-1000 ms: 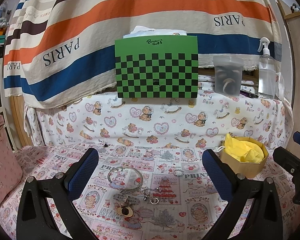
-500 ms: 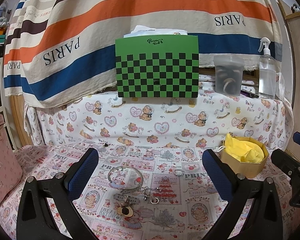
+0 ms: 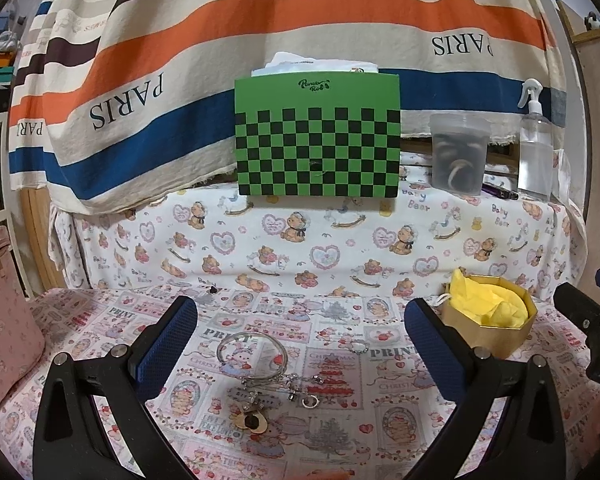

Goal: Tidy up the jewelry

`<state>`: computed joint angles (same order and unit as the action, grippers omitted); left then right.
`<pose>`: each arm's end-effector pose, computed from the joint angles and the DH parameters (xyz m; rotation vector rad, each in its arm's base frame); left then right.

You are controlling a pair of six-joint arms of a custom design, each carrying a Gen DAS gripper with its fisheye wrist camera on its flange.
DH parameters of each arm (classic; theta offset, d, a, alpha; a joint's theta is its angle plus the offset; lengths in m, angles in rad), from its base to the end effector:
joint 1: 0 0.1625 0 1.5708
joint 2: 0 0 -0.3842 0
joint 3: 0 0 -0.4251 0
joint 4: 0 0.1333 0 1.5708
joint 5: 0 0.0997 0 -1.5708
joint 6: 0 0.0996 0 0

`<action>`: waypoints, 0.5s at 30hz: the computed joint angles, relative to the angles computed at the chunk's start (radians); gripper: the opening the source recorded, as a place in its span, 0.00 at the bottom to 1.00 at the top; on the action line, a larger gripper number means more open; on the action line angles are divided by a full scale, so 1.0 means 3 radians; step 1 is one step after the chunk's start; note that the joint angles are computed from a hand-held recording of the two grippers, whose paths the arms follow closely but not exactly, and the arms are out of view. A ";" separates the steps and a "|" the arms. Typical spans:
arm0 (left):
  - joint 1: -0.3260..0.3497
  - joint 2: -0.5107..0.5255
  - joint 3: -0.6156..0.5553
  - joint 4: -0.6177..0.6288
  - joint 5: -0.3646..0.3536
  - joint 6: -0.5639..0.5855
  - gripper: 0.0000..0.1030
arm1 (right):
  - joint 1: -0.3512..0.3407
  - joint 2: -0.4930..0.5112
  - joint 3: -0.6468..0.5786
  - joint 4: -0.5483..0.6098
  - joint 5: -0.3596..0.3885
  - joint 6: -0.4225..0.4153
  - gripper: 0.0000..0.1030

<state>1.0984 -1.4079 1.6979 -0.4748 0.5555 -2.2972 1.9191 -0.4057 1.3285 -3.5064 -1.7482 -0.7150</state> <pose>-0.0515 -0.5797 0.3317 0.1142 1.6731 -1.5056 0.3632 -0.6613 0.0079 1.1531 -2.2022 1.3137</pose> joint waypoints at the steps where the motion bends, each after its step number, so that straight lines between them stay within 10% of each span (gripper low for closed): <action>1: -0.0002 -0.0005 0.0011 0.0002 0.0018 0.0002 1.00 | 0.0000 0.0003 -0.0005 0.0004 0.0000 -0.0005 1.00; 15: -0.0009 -0.0071 0.0097 -0.0149 0.0068 0.0177 1.00 | 0.0007 -0.0056 0.0044 0.0234 0.0022 -0.0068 1.00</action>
